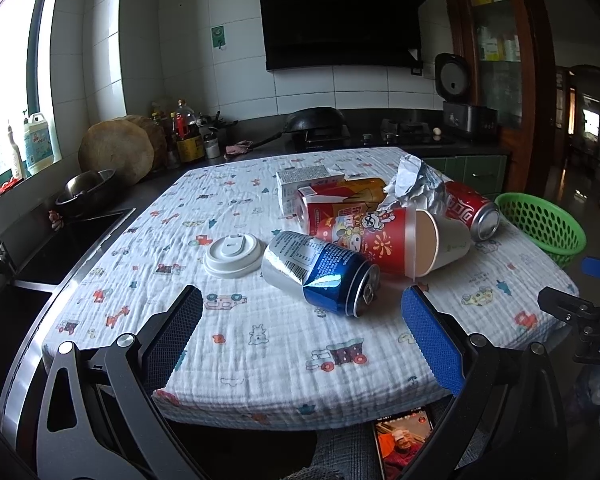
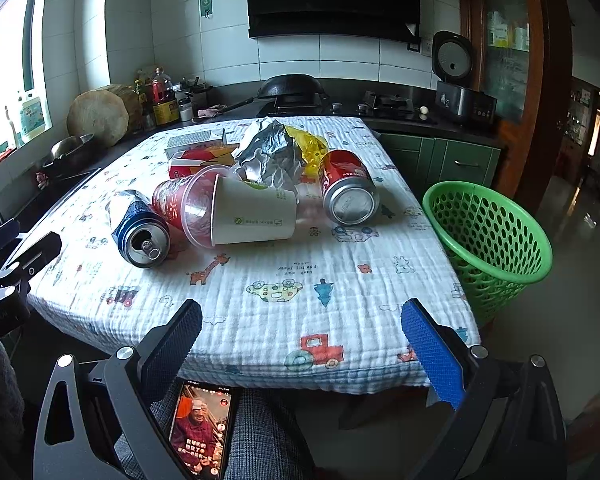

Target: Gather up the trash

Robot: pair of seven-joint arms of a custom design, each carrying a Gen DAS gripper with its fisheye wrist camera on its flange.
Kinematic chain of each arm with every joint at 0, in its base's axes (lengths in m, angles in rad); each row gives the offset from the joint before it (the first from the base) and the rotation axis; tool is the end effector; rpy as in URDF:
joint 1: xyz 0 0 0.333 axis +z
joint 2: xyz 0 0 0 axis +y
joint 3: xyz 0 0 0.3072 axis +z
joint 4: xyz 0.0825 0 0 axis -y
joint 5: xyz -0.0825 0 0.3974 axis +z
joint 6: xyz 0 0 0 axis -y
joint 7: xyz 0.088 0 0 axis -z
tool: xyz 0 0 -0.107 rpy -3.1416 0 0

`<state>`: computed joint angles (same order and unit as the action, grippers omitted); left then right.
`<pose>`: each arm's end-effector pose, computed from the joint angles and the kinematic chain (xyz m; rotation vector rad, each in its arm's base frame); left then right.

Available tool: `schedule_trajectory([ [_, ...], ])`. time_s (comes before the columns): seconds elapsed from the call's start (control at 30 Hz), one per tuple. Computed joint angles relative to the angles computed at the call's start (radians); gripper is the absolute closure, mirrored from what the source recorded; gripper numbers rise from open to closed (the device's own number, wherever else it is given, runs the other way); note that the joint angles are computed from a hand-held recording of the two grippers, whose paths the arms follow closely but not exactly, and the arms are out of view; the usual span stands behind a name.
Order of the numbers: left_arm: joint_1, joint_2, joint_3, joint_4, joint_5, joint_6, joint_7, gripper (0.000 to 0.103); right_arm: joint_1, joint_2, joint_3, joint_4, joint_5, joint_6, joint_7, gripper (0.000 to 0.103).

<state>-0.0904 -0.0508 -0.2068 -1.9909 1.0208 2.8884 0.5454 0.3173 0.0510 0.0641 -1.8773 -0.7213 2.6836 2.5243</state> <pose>0.5543 -0.2241 0.5594 -1.4255 1.6682 -0.9016 0.5808 0.2546 0.5490 -1.6460 1.7171 -0.7893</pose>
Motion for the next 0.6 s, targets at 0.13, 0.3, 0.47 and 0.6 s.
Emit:
schedule_trajectory([
  [0.13, -0.001, -0.001, -0.001, 0.0, -0.008, 0.004, 0.009, 0.005, 0.002, -0.007, -0.001, -0.004, -0.036, -0.01, 0.027, 0.006],
  [0.3, -0.001, -0.001, 0.0, -0.002, -0.036, 0.012, 0.033, 0.005, -0.002, -0.013, 0.001, -0.012, -0.046, -0.012, 0.041, 0.006],
  [0.47, -0.002, 0.0, -0.001, -0.001, -0.054, 0.015, 0.047, 0.005, -0.006, -0.021, 0.003, -0.016, -0.055, -0.022, 0.048, 0.006],
  [0.6, -0.005, 0.007, -0.002, 0.006, -0.064, 0.015, 0.056, 0.005, -0.008, -0.026, 0.005, -0.021, -0.066, -0.028, 0.061, 0.006],
])
